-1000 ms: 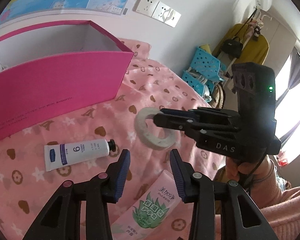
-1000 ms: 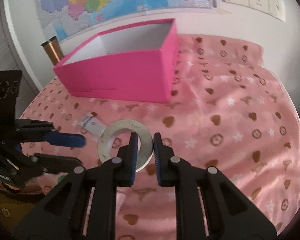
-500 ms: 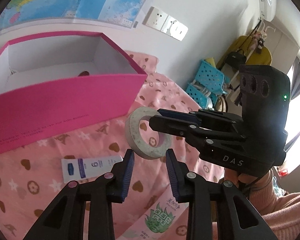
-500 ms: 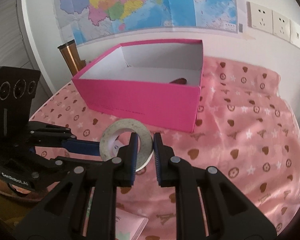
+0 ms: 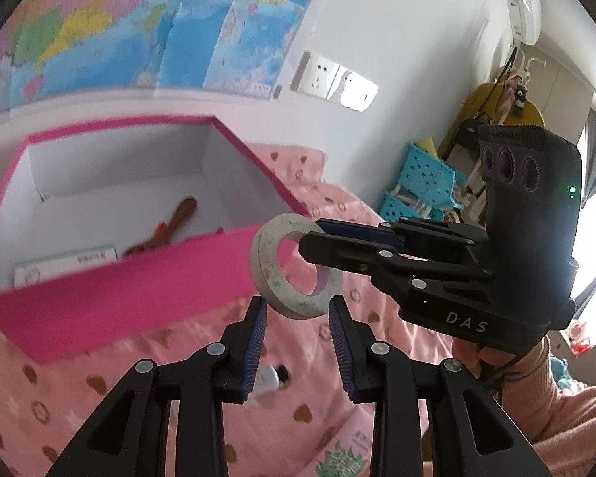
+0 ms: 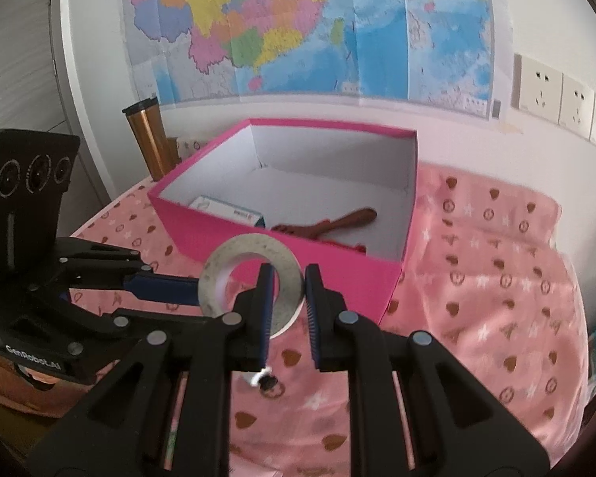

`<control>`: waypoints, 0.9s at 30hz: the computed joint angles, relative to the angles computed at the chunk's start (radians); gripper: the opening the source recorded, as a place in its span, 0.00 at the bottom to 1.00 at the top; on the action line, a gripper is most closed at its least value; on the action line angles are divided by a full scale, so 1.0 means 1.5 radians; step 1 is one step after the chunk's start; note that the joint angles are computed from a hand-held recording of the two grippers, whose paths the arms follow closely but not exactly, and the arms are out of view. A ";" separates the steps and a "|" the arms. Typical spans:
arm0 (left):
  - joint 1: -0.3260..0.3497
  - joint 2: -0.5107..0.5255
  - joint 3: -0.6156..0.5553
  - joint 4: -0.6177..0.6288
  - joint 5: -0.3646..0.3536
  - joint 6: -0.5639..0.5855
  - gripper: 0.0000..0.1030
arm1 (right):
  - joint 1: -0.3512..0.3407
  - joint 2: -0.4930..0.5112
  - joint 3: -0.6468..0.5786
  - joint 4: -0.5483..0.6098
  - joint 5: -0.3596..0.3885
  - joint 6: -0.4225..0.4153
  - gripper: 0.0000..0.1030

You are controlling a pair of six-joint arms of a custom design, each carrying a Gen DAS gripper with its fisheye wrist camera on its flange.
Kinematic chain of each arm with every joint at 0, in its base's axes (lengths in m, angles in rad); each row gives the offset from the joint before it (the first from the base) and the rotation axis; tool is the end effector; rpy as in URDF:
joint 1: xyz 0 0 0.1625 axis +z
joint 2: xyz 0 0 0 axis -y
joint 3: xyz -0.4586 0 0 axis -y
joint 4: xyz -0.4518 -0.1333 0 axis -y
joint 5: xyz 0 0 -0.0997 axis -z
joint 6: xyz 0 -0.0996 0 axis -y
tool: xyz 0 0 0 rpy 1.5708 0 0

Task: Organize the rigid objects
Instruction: 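Carry the tape roll over the magenta box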

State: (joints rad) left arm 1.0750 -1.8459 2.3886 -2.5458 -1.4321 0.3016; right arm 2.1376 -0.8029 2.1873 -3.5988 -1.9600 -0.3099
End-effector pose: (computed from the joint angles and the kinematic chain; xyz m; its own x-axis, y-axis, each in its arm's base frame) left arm -0.0582 -0.4167 0.3227 -0.7298 0.6385 -0.2443 0.6794 0.6378 -0.3628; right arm 0.3691 -0.4020 0.0345 -0.7288 -0.4960 0.4721 -0.6844 0.5498 -0.4789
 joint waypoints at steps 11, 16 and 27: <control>-0.009 0.046 -0.040 -0.036 0.033 0.011 0.31 | -0.006 -0.001 -0.052 0.034 0.002 -0.030 0.17; 0.002 0.072 -0.061 -0.041 0.034 0.010 0.31 | -0.012 0.009 -0.076 0.053 -0.004 -0.035 0.17; 0.018 0.124 -0.094 -0.045 0.039 0.002 0.31 | -0.032 0.026 -0.111 0.095 -0.013 -0.031 0.17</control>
State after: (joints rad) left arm 1.1017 -1.6593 2.2476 -2.6130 -1.3740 0.3038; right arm 2.0901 -0.7642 2.0205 -3.4568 -1.9796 -0.3561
